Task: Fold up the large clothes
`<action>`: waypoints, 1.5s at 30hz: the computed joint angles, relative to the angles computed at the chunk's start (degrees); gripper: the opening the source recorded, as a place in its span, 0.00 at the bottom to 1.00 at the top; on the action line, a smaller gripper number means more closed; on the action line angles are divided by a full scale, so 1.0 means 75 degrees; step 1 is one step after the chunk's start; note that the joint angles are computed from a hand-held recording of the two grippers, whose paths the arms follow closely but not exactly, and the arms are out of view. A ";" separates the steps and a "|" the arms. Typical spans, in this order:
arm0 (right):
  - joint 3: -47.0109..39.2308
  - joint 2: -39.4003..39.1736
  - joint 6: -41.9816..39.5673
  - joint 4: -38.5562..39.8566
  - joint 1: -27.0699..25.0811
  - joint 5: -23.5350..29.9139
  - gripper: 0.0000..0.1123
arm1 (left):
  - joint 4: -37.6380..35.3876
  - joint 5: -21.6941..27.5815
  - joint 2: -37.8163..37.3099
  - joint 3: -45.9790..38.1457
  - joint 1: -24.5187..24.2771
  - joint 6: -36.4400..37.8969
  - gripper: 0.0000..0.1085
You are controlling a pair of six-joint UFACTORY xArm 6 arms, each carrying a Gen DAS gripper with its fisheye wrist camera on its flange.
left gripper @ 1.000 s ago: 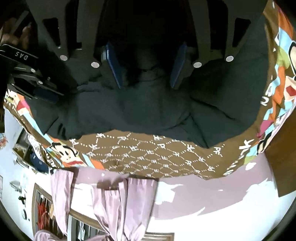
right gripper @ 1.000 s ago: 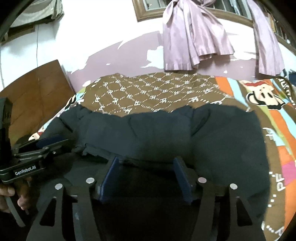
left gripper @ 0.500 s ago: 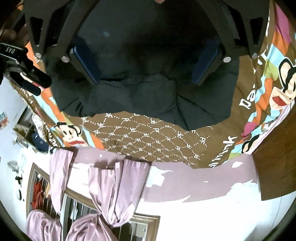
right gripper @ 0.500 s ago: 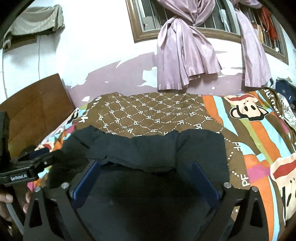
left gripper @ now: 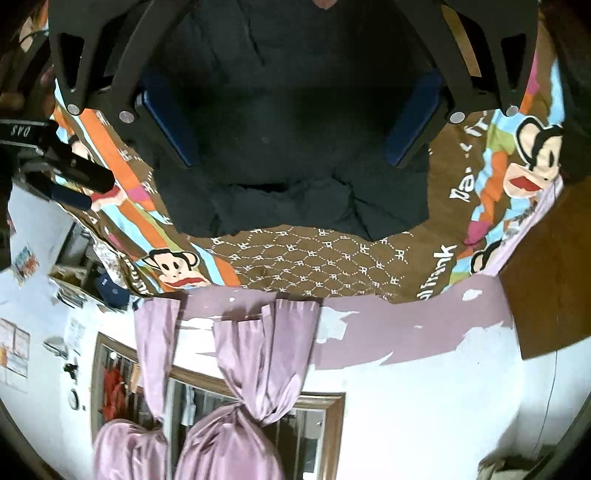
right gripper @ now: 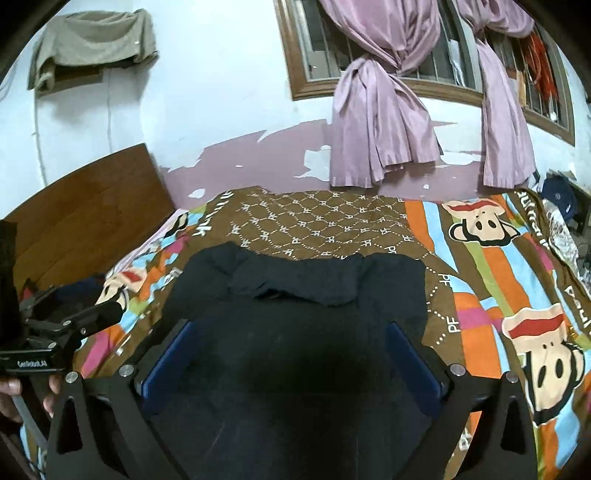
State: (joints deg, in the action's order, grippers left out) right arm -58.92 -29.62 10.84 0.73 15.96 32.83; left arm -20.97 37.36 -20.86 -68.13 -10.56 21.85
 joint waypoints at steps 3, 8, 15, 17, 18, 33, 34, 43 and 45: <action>0.0125 -0.0563 0.0147 -0.0306 0.0276 0.0481 0.91 | 0.0058 0.0403 -0.0611 0.0270 0.0051 0.0113 0.93; 0.0444 -0.1535 0.0564 -0.0651 0.0805 0.1216 0.91 | 0.0222 0.0933 -0.1714 0.0821 0.0205 0.0350 0.93; 0.0589 -0.2500 0.1189 -0.1391 0.1844 0.2322 0.91 | 0.0131 0.1890 -0.3000 0.1389 0.0652 0.0758 0.93; 0.0591 -0.2686 0.1411 -0.1564 0.2139 0.2624 0.91 | 0.0000 0.2346 -0.3374 0.1513 0.0826 0.0907 0.93; 0.0595 -0.2784 0.1492 -0.1606 0.2272 0.2776 0.91 | -0.0060 0.2512 -0.3478 0.1543 0.0900 0.0977 0.93; 0.1959 -0.3902 0.1621 -0.1782 0.3585 0.4407 0.91 | -0.0263 0.4545 -0.5547 0.3278 0.1883 0.2937 0.93; 0.2134 -0.3975 0.1543 -0.1744 0.3630 0.4467 0.91 | -0.0194 0.4615 -0.5615 0.3420 0.1961 0.3008 0.93; 0.3584 -0.4311 0.0824 -0.1266 0.4123 0.4974 0.91 | 0.0411 0.4602 -0.6640 0.4978 0.2386 0.4224 0.93; 0.3742 -0.4294 0.0720 -0.1225 0.4148 0.5014 0.91 | 0.0446 0.4632 -0.6774 0.5139 0.2379 0.4393 0.93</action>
State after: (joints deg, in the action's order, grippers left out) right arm -30.86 -61.83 16.23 -8.46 47.06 70.44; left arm -17.62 72.10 -71.67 -29.59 7.29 54.80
